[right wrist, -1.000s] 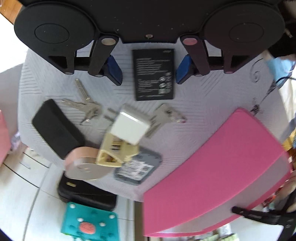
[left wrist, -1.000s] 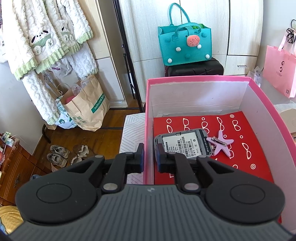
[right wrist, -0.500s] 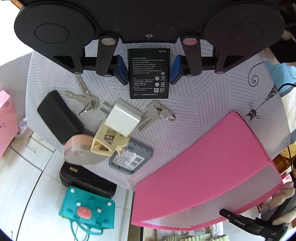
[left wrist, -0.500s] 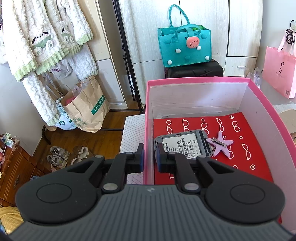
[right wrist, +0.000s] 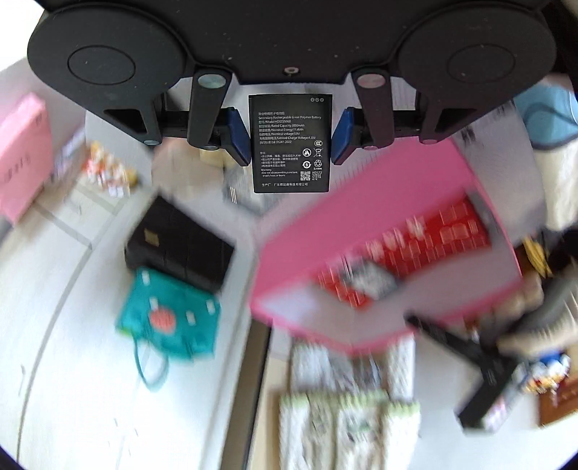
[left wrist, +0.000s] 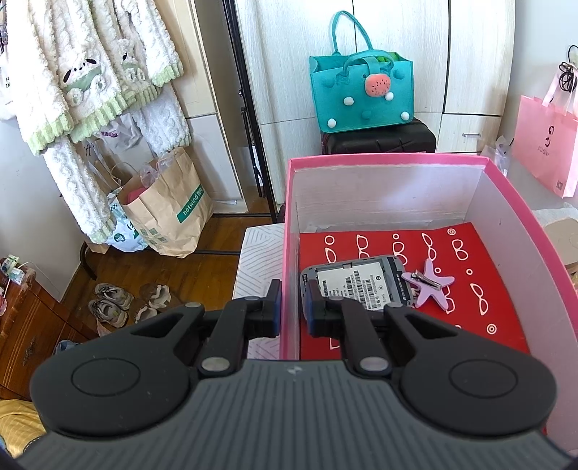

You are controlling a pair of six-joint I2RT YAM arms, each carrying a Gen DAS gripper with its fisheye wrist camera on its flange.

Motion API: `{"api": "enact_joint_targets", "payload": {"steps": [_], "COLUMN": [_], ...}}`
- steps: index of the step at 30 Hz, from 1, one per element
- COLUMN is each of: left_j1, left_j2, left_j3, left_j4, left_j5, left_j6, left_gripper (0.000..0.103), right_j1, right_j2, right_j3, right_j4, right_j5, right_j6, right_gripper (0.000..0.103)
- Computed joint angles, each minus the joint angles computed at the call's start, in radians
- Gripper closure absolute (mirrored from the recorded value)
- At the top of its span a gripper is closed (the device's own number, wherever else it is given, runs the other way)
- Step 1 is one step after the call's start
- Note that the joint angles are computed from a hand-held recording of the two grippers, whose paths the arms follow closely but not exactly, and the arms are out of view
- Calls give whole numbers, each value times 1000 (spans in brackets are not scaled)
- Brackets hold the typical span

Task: Organize rigid objects
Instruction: 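Carry the black battery into the box and open the right tool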

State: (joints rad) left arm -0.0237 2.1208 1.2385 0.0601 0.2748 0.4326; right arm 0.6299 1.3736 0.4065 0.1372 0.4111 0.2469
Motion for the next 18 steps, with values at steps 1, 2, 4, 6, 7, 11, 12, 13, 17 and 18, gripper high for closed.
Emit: {"api": "enact_joint_targets", "payload": {"steps": [1,2,4,6,7,11,12,13,17,18], "left_j1": [-2,1,4,5,6,8,8,7,6,9], "left_j2": [-2,-4,-6,-6,-7,-7,-8,-11,-27,-26], "left_j3": [-6,-10,-13,-13,-13,-12,-13,-21,-61,-57], "left_j4": [7,13,14,13,10,6,10,24,75,72], "left_j5": [-1,1,6,6,8,12,8,2,6,9], "left_j6": [0,0,2,1,2,1,-6,-13,2,-1], "left_gripper": [92,92,92,92,92,92,92,92,92,92], "right_j1": [-15,-47,-134,-180,-185,-181,-185,-190,-198,-198], "right_j2": [-13,-21,-3,80,134,359,414,470,652,686], "right_j3": [14,28,90,189,250,504,568,632,834,866], "right_j4": [20,41,49,32,13,-106,-144,-180,-289,-304], "right_j5": [-30,-99,-301,-406,-422,-393,-384,-374,-285,-251], "right_j6": [-33,-55,-72,-106,-133,-236,-252,-267,-291,-304], "right_gripper": [49,49,49,49,49,49,49,49,49,49]}}
